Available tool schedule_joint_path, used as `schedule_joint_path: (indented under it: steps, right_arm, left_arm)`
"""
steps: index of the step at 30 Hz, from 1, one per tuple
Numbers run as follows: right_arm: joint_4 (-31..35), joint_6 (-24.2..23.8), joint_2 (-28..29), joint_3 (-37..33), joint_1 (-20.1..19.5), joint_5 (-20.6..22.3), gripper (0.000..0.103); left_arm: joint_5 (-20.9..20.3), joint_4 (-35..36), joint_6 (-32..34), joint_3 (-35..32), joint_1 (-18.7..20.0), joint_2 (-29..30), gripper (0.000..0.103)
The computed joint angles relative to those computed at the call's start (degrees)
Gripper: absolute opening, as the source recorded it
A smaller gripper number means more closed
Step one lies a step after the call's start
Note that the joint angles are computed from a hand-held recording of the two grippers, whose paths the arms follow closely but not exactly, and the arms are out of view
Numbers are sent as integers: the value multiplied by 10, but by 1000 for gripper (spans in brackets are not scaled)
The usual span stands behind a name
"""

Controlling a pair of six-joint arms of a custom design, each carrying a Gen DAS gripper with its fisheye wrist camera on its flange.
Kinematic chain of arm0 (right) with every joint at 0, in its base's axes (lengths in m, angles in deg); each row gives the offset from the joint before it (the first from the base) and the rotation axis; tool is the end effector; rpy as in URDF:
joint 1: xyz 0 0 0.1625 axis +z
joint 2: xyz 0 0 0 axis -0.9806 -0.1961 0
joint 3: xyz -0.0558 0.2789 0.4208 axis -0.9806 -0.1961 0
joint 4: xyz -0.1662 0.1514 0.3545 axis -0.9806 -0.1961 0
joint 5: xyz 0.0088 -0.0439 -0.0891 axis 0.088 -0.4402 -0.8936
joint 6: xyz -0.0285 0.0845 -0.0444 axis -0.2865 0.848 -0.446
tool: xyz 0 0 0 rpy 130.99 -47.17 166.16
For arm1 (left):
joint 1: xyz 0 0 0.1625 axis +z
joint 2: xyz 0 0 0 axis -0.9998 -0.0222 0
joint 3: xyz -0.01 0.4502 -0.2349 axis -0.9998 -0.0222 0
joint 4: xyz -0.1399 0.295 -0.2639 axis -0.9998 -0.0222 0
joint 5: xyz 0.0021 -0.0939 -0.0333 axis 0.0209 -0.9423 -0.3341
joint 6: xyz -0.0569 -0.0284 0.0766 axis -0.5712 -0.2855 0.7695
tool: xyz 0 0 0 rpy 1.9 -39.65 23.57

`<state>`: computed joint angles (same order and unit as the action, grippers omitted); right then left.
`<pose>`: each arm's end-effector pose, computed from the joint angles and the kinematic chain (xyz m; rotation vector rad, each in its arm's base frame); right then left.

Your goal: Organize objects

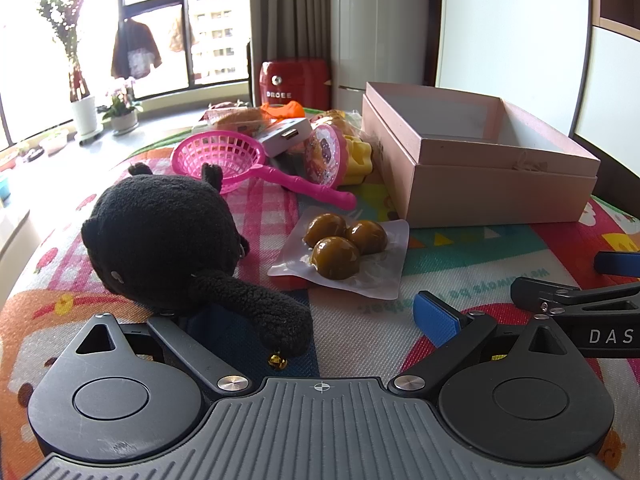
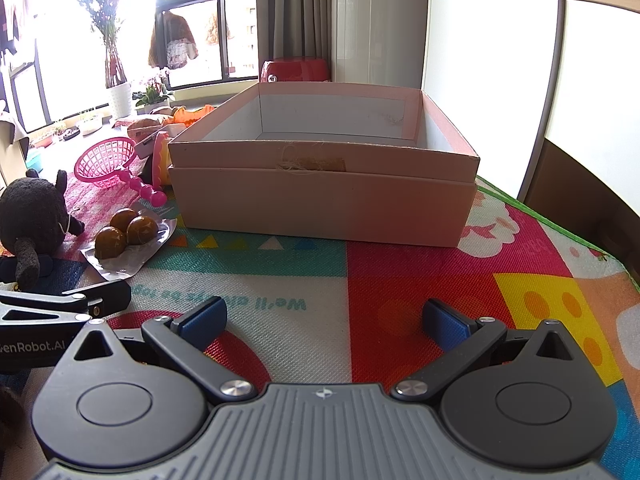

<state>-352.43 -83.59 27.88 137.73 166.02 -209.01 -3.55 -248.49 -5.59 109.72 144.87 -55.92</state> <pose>0.0533 -0.4740 0.0793 0.0669 -2.0183 1.1332 -0.1466 -0.5518 -0.0065 1.0203 2.3178 -0.8368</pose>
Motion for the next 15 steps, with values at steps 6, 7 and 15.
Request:
schedule_joint_path:
  steps: [6,7,15]
  right_arm:
    - [0,1,0,1,1,0,103]
    - [0,1,0,1,1,0,103]
    - [1,3,0,0,1,0,103]
  left_arm:
    - [0,0,0,0,0,0,101]
    - [0,0,0,0,0,0,101]
    - [-23,13,0,19,4,-20,100]
